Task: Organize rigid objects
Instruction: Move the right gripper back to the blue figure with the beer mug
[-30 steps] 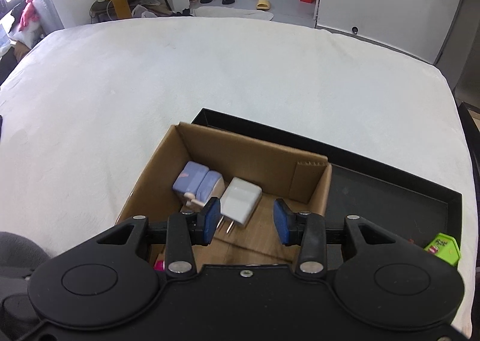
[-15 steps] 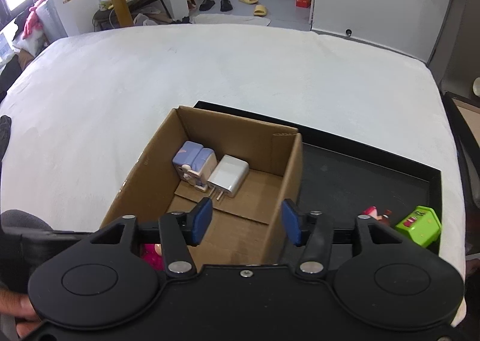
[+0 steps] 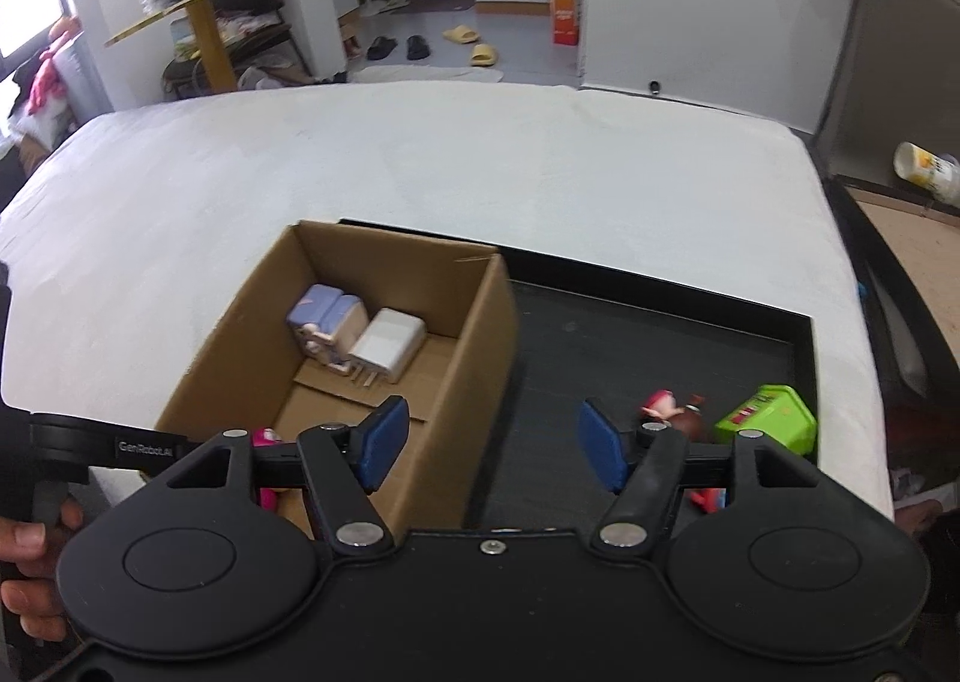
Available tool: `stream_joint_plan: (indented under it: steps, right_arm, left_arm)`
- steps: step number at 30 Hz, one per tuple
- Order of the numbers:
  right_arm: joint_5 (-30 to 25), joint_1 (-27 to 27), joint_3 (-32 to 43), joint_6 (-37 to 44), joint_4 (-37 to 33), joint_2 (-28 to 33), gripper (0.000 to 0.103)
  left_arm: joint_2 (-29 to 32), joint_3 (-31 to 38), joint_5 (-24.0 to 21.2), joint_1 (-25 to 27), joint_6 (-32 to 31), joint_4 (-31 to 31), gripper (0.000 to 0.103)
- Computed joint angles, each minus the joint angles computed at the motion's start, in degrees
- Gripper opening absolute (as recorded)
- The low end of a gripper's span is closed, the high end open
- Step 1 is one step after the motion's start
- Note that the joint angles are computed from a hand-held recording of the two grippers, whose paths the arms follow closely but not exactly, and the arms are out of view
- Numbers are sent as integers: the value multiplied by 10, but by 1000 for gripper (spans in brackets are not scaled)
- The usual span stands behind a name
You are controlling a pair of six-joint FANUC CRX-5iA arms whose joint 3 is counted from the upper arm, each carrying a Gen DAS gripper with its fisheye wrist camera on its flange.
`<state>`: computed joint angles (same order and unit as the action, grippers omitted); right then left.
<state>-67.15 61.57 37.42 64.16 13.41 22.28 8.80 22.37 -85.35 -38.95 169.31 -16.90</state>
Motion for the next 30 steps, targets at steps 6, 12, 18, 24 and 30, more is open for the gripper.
stream_joint_plan:
  steps: [6,12,18,24,30]
  right_arm:
    - [48,-10,-82,-46,29,-42,64]
    - [87,-12,-153,-112,88,-65,64]
    - [134,-15,-235,-190,150,-90,64]
    - [172,-26,-291,-231,173,-107,64]
    - [187,-34,-334,-293,238,-109,64]
  left_arm:
    - [14,15,-18,-3,-6,-5,20]
    - [24,26,-31,-3,-14,-5,19]
    - [33,34,-41,-9,-10,-16,17]
    - [48,54,-60,-13,-7,-23,16]
    - [71,85,-89,-16,-16,-29,16]
